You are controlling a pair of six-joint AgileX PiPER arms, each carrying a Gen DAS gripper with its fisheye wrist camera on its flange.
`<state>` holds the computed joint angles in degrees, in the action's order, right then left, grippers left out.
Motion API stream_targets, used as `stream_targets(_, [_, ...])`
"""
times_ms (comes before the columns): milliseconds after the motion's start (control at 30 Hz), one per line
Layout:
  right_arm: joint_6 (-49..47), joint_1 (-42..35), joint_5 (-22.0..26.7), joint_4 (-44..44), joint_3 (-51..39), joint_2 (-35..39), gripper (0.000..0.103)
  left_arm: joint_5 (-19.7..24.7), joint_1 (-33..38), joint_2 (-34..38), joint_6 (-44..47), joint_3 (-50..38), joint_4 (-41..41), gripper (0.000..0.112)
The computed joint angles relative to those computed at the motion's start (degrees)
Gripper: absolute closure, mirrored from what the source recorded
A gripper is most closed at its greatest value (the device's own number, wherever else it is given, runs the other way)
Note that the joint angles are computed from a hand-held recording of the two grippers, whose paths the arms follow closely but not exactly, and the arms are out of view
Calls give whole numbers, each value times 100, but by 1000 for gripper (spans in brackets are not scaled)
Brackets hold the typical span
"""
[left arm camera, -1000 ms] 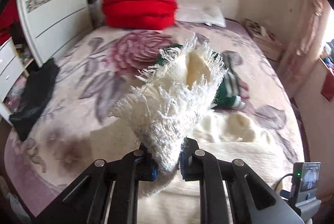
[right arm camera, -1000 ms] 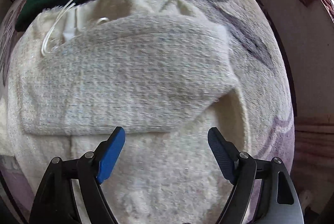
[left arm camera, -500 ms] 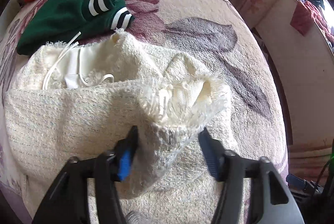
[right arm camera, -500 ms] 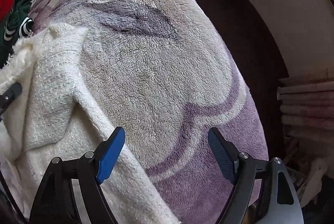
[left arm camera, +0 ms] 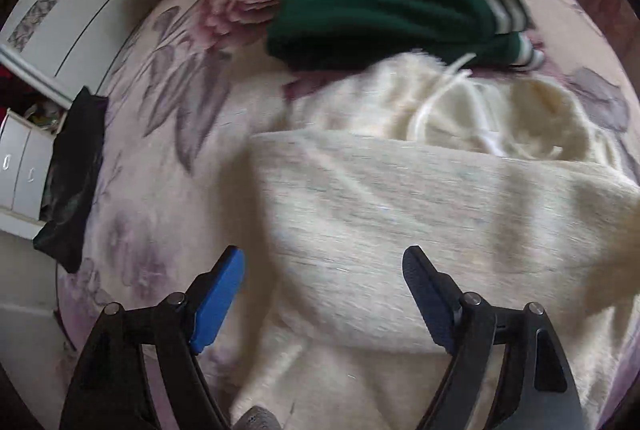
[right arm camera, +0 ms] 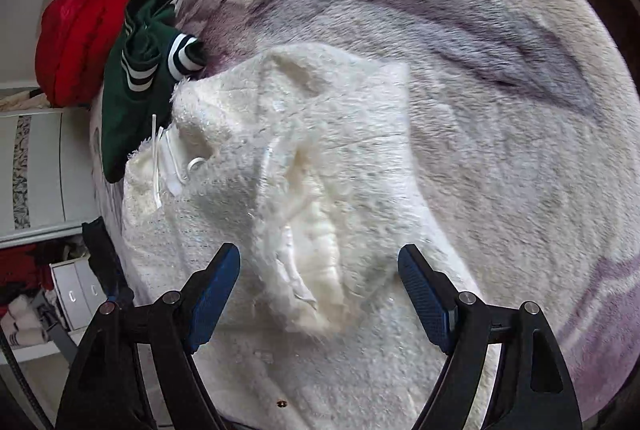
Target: Fold large clothes
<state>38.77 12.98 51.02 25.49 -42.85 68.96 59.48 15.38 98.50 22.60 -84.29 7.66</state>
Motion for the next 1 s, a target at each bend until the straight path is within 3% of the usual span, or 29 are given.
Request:
stream_targets(67, [-170,217,-293,-18,-177,517,73,-227,168,525,-216,-287,320,32])
stream_targets(100, [-95,286,-296,-149,-309,734,87,-307,225,754,-304,-428,436,32])
stream_targets(233, [885,303,-428,-857,-461,560,98,-585,153,1354,-560,-558,739,31])
stream_targets(300, [1428,420,-217,-1505,-679,687,98,-599,138,1501,-588,-525,749,27])
stream_targets(367, [1364,569,-12,-1618,-958,1182,98,-621,102,1577,-669,-514,800,27])
stream_targets(500, [1341,1205,1184,-2203,-2197,2173,96,-212,187,1430,-363,-799,549,27])
stream_targets(567, [1318,1174,1533,-2020,-2506,2195,86,-45,255,1157,-75,-858,358,28])
stream_targets(633, [1661,1224,1753,-2062,-2606,1935,66,94,320,913,171,-877,154,28])
stream_targets(733, [2279,1457,1637,-2182,-2398,1435,57,-4,267,671,372,-574,154,28])
stream_targets(833, [1996,1514,832,-1836,-1865,1388,56,-344,118,1057,-58,-302,749,27])
stream_targets(867, [1706,1459,572,-1664,-1563,1368,57,-284,144,1338,-148,-439,777,27])
stream_targets(900, [1554,1458,449,-1637,-1393,1529,63,-154,204,1652,-226,-675,679,18])
stream_targets(933, [1493,1421,440,-1706,-1305,1709,68,28,247,1850,-304,-954,555,14])
stream_targets(1000, [1285,1246,518,-1534,-1467,2141,68,431,273,2025,-309,-1522,321,14])
